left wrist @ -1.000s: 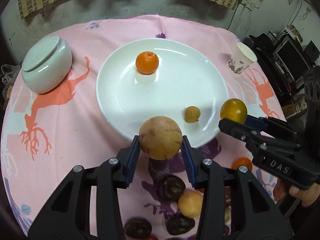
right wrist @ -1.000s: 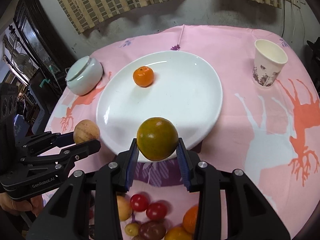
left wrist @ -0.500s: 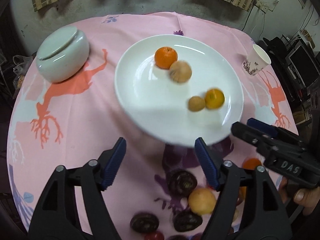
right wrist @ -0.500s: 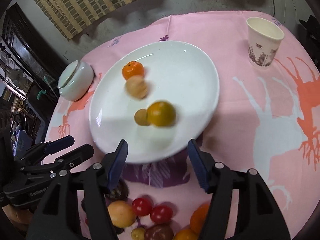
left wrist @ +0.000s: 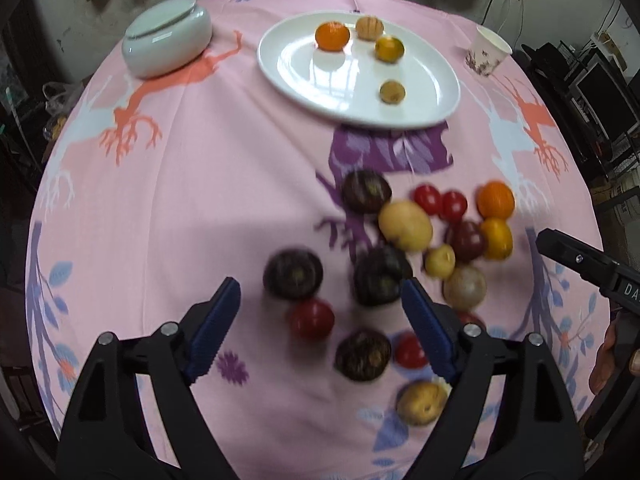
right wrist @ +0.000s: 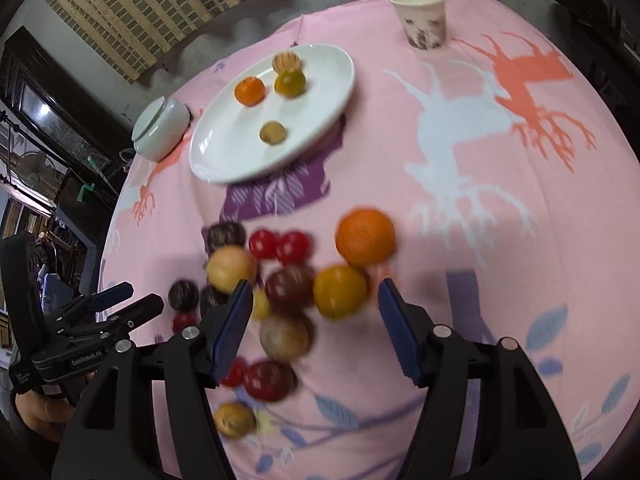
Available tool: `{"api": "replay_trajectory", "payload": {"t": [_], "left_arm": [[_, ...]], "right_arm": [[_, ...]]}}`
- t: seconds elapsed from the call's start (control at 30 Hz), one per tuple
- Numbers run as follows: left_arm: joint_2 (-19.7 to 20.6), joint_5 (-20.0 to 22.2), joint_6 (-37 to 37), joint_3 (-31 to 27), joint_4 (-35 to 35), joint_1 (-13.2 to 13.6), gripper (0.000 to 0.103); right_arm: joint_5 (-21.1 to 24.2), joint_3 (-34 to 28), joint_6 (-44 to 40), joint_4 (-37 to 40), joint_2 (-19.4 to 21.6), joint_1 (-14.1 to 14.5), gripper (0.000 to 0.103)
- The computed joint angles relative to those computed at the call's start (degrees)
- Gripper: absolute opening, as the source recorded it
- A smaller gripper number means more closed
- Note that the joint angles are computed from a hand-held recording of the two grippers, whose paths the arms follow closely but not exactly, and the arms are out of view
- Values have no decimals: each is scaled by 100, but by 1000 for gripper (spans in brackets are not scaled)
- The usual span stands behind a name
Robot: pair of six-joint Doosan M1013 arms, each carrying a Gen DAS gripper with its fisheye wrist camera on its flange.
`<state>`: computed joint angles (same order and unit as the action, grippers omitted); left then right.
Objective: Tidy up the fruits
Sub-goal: 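Grasp a brown potato with the left gripper while the right grasps a red plum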
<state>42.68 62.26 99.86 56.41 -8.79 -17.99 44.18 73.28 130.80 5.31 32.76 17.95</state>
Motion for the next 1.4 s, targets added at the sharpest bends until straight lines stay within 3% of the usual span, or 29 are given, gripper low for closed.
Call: {"api": "replay_trajectory", "payload": {"t": [0.23, 0.57, 0.77, 1.0, 1.07, 1.17, 1.3, 1.4], "left_arm": [[-375, -124, -36, 703, 9, 38, 84], [-688, -268, 33, 1221, 33, 59, 89], [-756, -199, 19, 1394, 61, 43, 91], [-840, -189, -163, 1613, 62, -19, 91], [-864, -201, -370, 1664, 168, -57, 91], [-900, -237, -661, 1729, 215, -92, 91], [-861, 93, -1153, 1622, 452, -199, 91], [-830, 8, -1110, 1588, 390, -299, 91]], "right_arm": [[155, 291, 339, -520, -190, 295, 66], [179, 437, 340, -457, -336, 505, 66], [411, 481, 209, -285, -341, 610, 67], [596, 524, -314, 169, -312, 557, 69], [548, 556, -558, 303, -317, 512, 74], [407, 609, -1044, 611, -299, 429, 74], [429, 580, -1660, 1024, -236, 316, 74], [390, 593, -1995, 1149, -211, 235, 74]]}}
